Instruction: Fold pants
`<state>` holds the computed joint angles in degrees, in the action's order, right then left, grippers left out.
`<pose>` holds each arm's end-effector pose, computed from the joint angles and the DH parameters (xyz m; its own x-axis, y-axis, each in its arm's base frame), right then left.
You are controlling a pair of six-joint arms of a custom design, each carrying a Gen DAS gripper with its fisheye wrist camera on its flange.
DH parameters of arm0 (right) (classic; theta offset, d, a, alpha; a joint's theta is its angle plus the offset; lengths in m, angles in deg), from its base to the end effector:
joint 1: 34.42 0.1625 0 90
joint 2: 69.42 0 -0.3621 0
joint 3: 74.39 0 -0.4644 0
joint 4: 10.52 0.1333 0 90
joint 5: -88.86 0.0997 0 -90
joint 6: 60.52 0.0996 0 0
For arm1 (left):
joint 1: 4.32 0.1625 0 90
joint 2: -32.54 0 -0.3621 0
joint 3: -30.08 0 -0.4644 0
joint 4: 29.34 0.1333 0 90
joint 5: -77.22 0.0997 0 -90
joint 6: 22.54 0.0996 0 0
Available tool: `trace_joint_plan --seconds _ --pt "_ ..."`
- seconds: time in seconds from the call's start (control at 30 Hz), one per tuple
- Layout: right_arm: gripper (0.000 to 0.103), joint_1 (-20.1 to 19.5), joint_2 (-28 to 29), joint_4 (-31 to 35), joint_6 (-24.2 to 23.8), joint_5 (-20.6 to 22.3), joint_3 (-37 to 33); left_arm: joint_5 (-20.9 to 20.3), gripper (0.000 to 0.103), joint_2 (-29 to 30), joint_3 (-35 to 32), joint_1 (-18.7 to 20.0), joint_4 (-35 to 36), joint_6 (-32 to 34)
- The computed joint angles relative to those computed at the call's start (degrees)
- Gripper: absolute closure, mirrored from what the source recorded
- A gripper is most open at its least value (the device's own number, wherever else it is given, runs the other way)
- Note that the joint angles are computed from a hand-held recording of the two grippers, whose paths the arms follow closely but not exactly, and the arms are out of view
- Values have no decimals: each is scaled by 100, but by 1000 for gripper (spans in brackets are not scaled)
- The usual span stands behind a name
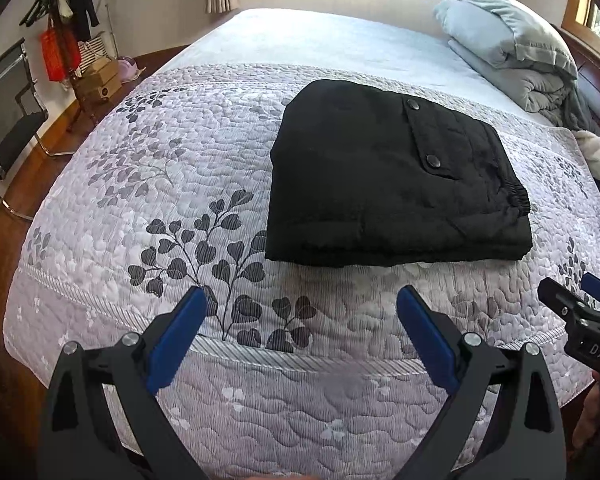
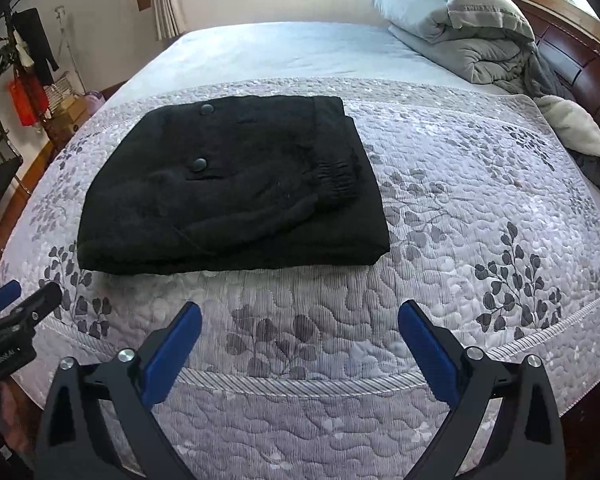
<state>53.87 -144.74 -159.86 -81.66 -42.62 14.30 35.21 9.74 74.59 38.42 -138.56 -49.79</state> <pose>0.0474 -0.6682 0.4252 -0.6927 0.2143 0.6887 -0.2456 0.8277 -0.5046 -0.4924 -0.7373 0.0601 -0.7187 0.1460 -0.6798 0.4552 0.8379 -0.3013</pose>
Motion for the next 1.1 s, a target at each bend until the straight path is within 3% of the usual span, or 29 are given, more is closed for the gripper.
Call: trace_joint_plan --seconds 1.1 --pt "4 -131 63 83 100 -42 -88 92 7 304 -449 0 159 321"
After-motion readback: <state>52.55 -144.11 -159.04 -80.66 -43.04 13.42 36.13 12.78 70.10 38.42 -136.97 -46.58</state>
